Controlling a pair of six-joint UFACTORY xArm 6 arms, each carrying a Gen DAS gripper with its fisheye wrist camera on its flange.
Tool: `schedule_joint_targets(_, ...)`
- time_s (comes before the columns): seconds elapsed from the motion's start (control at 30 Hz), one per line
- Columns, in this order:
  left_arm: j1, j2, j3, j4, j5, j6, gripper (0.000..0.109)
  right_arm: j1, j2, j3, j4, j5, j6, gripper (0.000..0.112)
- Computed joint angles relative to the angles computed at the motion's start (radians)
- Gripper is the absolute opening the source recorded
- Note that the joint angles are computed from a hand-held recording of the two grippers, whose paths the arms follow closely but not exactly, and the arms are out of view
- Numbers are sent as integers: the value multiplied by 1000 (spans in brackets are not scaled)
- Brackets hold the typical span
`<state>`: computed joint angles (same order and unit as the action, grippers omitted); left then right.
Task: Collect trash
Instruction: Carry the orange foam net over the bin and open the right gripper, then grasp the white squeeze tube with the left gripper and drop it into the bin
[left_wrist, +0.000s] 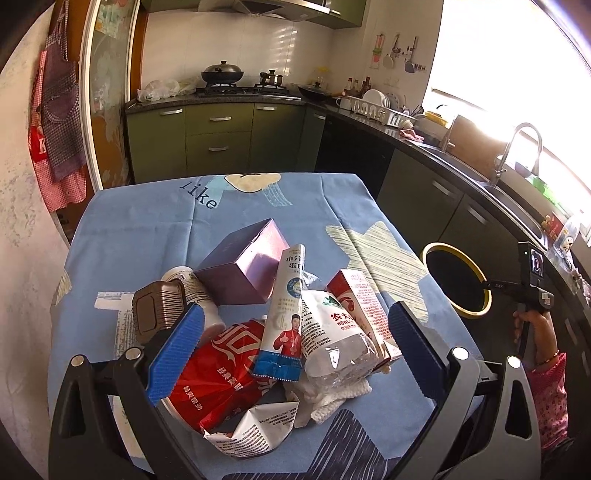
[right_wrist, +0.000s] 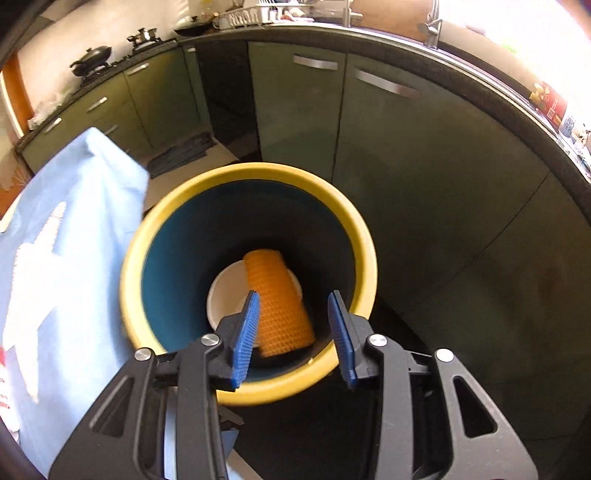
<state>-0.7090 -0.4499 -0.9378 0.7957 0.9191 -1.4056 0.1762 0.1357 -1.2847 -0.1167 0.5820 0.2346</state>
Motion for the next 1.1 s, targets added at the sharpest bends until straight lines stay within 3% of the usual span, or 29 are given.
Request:
schedule_joint_targets(0.23, 22, 8, 5, -35, -9, 41, 98, 32, -106, 105, 106, -38, -96, 43)
schedule_joint_targets(0.47, 96, 24, 9, -122, -61, 146, 98, 63, -137, 128, 172, -43, -147, 43)
schedule_joint_targets(0.63, 140, 47, 12, -225, -161, 246, 98, 72, -143, 134, 179, -37, -153, 43)
schedule_joint_targets(0.9, 185, 114, -8, -435, -242, 449, 66, 77, -130, 130, 203, -32, -179, 43)
schedule_joint_targets(1.1, 211, 124, -10, -479, -245, 475, 54, 81, -122, 127, 207, -29, -186, 43)
